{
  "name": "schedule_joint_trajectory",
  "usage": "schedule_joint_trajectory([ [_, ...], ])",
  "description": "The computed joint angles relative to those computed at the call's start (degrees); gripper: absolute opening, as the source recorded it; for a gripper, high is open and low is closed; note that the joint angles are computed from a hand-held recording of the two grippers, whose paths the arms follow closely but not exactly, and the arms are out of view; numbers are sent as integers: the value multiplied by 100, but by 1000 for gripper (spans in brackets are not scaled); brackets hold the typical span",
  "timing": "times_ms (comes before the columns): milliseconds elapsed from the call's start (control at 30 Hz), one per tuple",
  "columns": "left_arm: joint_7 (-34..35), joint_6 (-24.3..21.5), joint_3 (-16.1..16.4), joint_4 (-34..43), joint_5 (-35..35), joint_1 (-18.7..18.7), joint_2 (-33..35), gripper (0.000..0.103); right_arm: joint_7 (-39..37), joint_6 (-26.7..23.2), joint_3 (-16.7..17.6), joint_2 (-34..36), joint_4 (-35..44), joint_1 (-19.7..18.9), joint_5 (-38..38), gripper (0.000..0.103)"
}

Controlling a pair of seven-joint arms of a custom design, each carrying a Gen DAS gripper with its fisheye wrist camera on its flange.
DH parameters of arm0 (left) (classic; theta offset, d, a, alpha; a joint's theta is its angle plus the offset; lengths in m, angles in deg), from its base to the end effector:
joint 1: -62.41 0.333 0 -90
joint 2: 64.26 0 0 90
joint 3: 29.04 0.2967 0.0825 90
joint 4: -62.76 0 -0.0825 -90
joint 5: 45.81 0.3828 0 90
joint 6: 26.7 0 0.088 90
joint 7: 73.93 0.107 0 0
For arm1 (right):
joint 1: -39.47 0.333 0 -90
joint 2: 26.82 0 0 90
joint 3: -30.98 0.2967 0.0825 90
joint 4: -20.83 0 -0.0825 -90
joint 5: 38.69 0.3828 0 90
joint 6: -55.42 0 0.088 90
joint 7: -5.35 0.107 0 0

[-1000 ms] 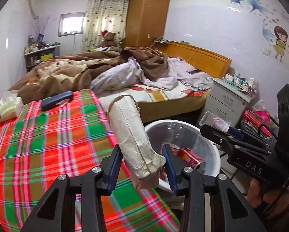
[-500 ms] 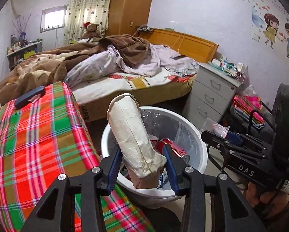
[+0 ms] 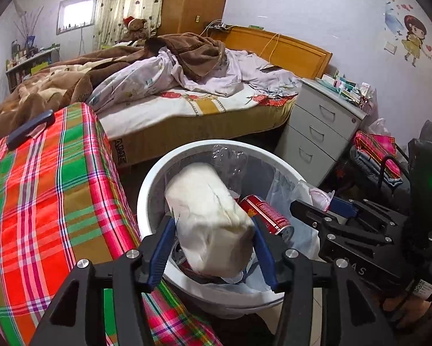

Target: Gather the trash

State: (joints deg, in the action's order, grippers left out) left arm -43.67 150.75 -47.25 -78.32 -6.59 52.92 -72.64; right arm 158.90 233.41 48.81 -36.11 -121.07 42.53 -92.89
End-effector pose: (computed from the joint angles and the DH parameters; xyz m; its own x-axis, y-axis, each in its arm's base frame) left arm 0.4188 -0.2812 0.4057 -0.1999 -0.9619 0.1863 -0.7298 0.0193 -0.6834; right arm 0.4294 0.2384 0.3953 0.2244 -0.9733 -0.0482 -0.6857 -0.1226 -0.7175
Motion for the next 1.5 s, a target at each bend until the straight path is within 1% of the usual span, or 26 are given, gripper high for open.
schedule_joint_trajectory([
  [33, 96, 25, 60, -11, -103, -59, 22, 54, -55, -23, -25, -6, -7, 33, 49, 56],
  [100, 7, -63, -4, 22, -6, 12, 28, 60, -86, 5, -37, -41, -42, 35, 88, 64],
  [133, -115, -63, -48, 21, 124, 79, 18, 60, -85, 30, -21, -56, -62, 19, 92, 64],
  [200, 65, 24, 98, -43, -114, -67, 17, 60, -62, 52, 59, -122, -112, -70, 85, 64],
  [267, -25, -6, 22, -65, -39, 7, -37, 60, 114, 15, 199, -162, -111, -209, -38, 64],
  [367, -225, -41, -100, -129, 173, 132, -169, 60, 6, 138, 173, -210, -182, -185, 159, 64],
  [400, -349, -33, -164, -165, 278, 206, -234, 60, 0, 169, 232, -266, -223, -239, 200, 64],
  [500, -347, -38, -150, -254, 222, 177, -367, 60, 25, 198, 539, -382, -252, -501, 221, 64],
  [567, -470, -35, -246, -339, 295, 281, -511, 60, 32, 245, 760, -467, -288, -698, 256, 64],
  [667, -657, -99, -418, -494, 384, 433, -799, 60, -65, 361, 959, -582, -371, -862, 454, 64],
  [733, -775, -134, -528, -601, 452, 526, -1004, 60, -20, 463, 1211, -732, -447, -1086, 503, 64],
  [767, -781, -170, -522, -667, 411, 498, -1109, 60, -48, 485, 1274, -786, -477, -1123, 568, 64],
  [833, -801, -174, -536, -802, 355, 491, -1309, 60, -40, 558, 1518, -887, -520, -1332, 646, 64],
  [933, -853, -243, -656, -1010, 315, 557, -1675, 60, -97, 671, 1733, -1047, -626, -1477, 834, 64],
  [967, -815, -282, -620, -1069, 240, 494, -1765, 60, -131, 702, 1771, -1096, -663, -1490, 907, 64],
  [1033, -784, -288, -614, -1195, 135, 449, -1936, 60, -153, 827, 1964, -1242, -745, -1639, 1037, 64],
  [1133, -846, -437, -759, -1377, 50, 472, -2280, 60, -235, 1014, 2137, -1420, -868, -1729, 1263, 64],
  [1200, -916, -475, -828, -1519, 6, 482, -2516, 61, -276, 1189, 2379, -1602, -956, -1898, 1436, 64],
  [1267, -988, -691, -871, -1671, -96, 420, -2802, 63, -341, 1370, 2620, -1780, -1041, -2059, 1624, 64],
  [1300, -1081, -928, -984, -1739, -110, 434, -3013, 64, -381, 1451, 2709, -1843, -1076, -2102, 1718, 64],
  [1333, -1146, -1053, -1035, -1786, -101, 428, -3139, 65, -422, 1498, 2749, -1879, -1107, -2094, 1805, 64],
  [1367, -1202, -1148, -1037, -1859, -105, 381, -3270, 65, -464, 1606, 2828, -1915, -1140, -2128, 1904, 64],
  [1433, -1304, -1272, -935, -2067, -181, 207, -3559, 65, -557, 1750, 2951, -1963, -1191, -2173, 2101, 64],
  [1500, -1397, -1479, -940, -2189, -227, 102, -3790, 65, -674, 1881, 3051, -1985, -1229, -2171, 2271, 64],
])
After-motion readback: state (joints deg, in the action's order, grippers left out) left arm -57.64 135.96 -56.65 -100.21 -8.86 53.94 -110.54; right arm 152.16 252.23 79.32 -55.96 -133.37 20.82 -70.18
